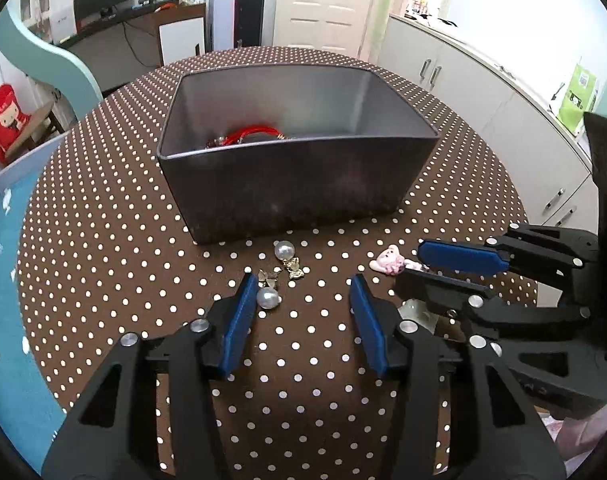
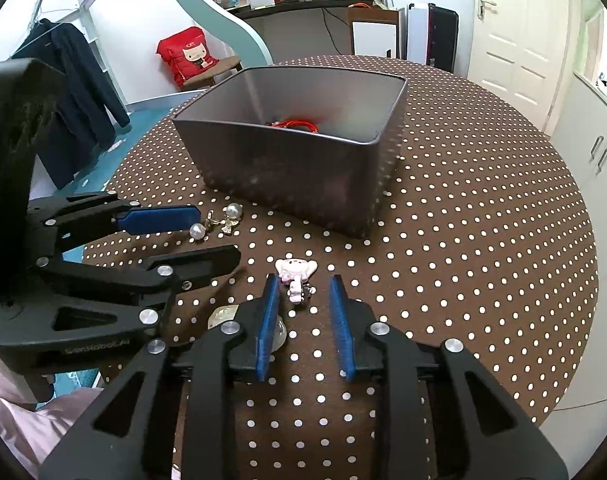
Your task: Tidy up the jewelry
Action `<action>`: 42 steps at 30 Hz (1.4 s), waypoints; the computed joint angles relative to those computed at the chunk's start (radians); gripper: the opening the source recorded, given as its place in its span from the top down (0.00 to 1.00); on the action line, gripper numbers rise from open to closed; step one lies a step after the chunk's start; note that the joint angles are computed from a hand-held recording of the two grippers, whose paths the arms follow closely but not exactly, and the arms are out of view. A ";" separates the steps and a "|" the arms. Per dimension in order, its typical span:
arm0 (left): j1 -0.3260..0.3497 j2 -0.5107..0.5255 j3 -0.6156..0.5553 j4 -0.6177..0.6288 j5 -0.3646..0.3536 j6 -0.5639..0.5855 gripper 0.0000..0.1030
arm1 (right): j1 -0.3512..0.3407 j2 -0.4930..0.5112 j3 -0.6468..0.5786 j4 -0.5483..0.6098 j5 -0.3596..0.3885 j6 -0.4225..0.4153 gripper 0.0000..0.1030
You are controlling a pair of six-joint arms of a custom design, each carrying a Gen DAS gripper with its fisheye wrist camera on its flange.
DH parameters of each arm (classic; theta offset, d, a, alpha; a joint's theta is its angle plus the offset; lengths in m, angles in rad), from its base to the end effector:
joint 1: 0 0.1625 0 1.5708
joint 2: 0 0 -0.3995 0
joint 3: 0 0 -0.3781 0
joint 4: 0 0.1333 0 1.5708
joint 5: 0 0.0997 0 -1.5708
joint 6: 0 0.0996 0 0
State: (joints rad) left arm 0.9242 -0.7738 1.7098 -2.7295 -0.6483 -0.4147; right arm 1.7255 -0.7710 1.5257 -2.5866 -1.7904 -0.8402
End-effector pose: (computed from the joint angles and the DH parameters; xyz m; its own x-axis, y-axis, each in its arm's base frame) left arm -0.2041 -0.6234 0.1006 -0.7749 -0.1093 -0.6225 0.3009 0.8024 -0.5154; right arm 0.2156 -0.6580 0.1137 -0.5384 -0.7742 0.3327 -0.8240 0.5664 -0.0155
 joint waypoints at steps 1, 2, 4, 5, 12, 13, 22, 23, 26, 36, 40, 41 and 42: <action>-0.001 0.001 -0.002 0.009 0.008 0.000 0.63 | 0.000 -0.001 0.001 0.000 0.001 -0.002 0.73; -0.002 -0.001 -0.002 0.017 0.014 0.003 0.66 | 0.000 -0.001 0.002 -0.001 0.001 -0.003 0.73; 0.000 -0.009 0.003 0.020 0.009 0.001 0.76 | 0.000 0.000 0.002 -0.001 0.003 -0.006 0.72; 0.000 -0.012 0.006 0.020 0.008 -0.001 0.79 | -0.001 -0.001 0.001 0.002 0.004 -0.006 0.72; -0.001 -0.030 0.038 0.011 0.017 -0.014 0.89 | 0.000 0.002 0.007 -0.015 0.000 -0.012 0.71; -0.001 -0.031 0.041 0.008 0.016 -0.017 0.89 | 0.001 0.002 0.009 -0.018 -0.001 -0.015 0.71; -0.003 -0.046 0.066 -0.037 0.001 -0.021 0.90 | 0.002 0.001 0.010 -0.018 -0.010 -0.025 0.91; -0.004 -0.049 0.070 -0.048 -0.003 -0.017 0.90 | 0.004 0.001 0.011 -0.025 -0.014 -0.027 0.91; -0.009 -0.059 0.084 -0.080 0.002 -0.003 0.90 | 0.007 -0.002 0.010 -0.031 -0.004 -0.028 0.91; -0.038 -0.096 0.125 -0.245 0.045 0.064 0.90 | 0.031 -0.015 -0.004 -0.097 0.023 -0.045 0.91; -0.047 -0.104 0.120 -0.299 0.059 0.116 0.90 | 0.041 -0.027 -0.006 -0.124 0.052 -0.062 0.91; -0.049 -0.107 0.122 -0.315 0.061 0.129 0.90 | 0.044 -0.028 -0.011 -0.128 0.061 -0.066 0.91; -0.051 -0.107 0.116 -0.330 0.061 0.148 0.90 | 0.048 -0.023 -0.020 -0.130 0.065 -0.067 0.91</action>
